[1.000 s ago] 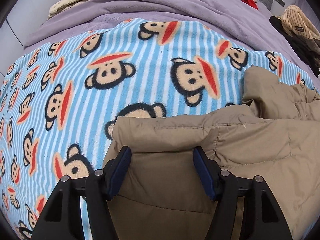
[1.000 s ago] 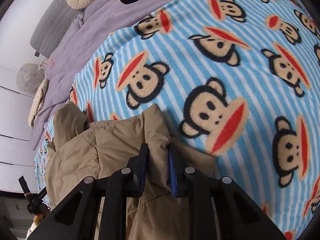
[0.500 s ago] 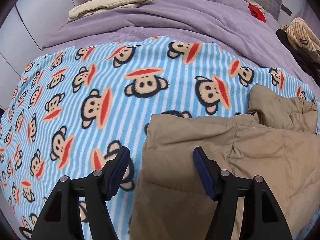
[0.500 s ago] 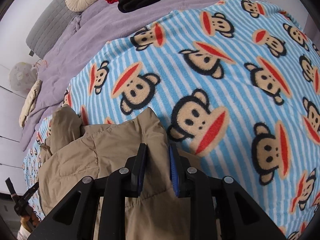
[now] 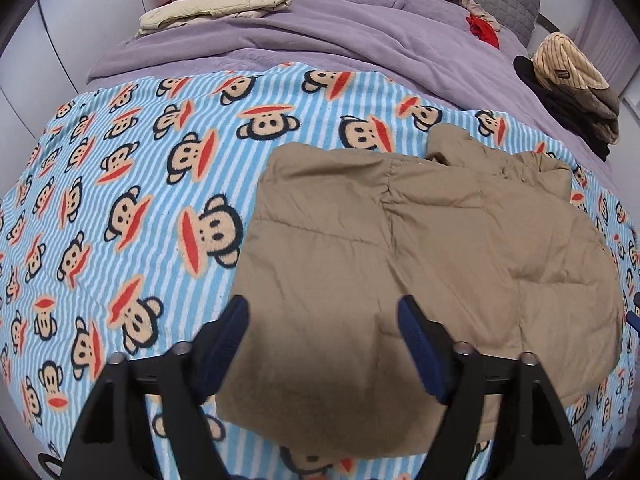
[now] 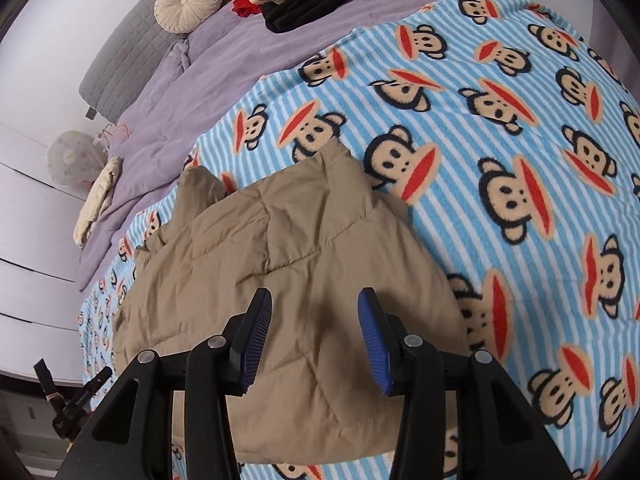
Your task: Fold large clothes
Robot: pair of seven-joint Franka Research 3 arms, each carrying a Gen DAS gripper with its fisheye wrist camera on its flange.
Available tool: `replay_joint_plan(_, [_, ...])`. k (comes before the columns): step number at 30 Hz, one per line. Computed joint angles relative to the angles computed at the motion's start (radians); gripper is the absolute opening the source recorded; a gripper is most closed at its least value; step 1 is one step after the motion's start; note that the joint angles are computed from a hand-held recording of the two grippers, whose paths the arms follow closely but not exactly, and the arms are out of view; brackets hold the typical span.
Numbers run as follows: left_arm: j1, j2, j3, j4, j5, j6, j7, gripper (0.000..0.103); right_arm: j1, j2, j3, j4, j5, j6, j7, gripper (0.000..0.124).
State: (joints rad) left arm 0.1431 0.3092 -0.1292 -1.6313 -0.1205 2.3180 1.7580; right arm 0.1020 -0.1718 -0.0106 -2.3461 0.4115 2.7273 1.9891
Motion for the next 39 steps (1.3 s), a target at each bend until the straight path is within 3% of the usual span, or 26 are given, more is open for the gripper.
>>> replay_joint_plan(2, [0.006,-0.045,-0.004,-0.063,-0.022,0.027,0.006,0.098,0.017,-0.029,-0.003,-0.027,0.043,0.008,-0.022,0.069])
replay_joint_plan(7, [0.007,-0.109,0.004,-0.138,-0.064,-0.007,0.015,0.098,0.043,-0.095,-0.001,-0.088,0.106,0.008,-0.03,0.069])
replay_joint_plan(9, [0.006,-0.133,0.008,-0.17,-0.084,-0.006,0.03,0.098,0.062,-0.118,-0.007,-0.114,0.148,0.017,-0.048,0.082])
replay_joint_plan(11, [0.004,-0.154,0.012,-0.197,-0.107,-0.016,0.043,0.103,0.088,-0.146,-0.014,-0.145,0.199,0.036,-0.082,0.082])
replay_joint_plan(19, [-0.011,-0.188,0.033,-0.253,-0.116,-0.069,0.041,0.103,0.16,-0.219,-0.019,-0.25,0.324,0.055,-0.114,0.084])
replay_joint_plan(21, [-0.014,-0.195,0.037,-0.264,-0.109,-0.071,0.039,0.103,0.185,-0.223,-0.031,-0.27,0.38,0.064,-0.134,0.102])
replay_joint_plan(26, [-0.021,-0.196,0.045,-0.282,-0.077,-0.073,0.004,0.103,0.252,-0.209,-0.051,-0.296,0.526,0.122,-0.197,0.103])
replay_joint_plan(29, [-0.021,-0.189,0.048,-0.292,-0.059,-0.06,-0.016,0.103,0.301,-0.181,-0.093,-0.28,0.688,0.094,-0.311,0.103])
replay_joint_plan(32, [-0.015,-0.183,0.049,-0.3,-0.056,-0.056,-0.017,0.103,0.299,-0.149,-0.09,-0.262,0.791,0.057,-0.388,0.103])
replay_joint_plan(35, [0.009,-0.173,0.046,-0.289,-0.145,-0.09,0.038,0.103,0.287,-0.128,-0.073,-0.257,0.913,0.057,-0.447,0.103])
replay_joint_plan(39, [0.085,-0.149,0.049,-0.268,-0.468,-0.195,0.171,0.103,0.263,-0.109,-0.055,-0.256,1.134,0.053,-0.576,0.103])
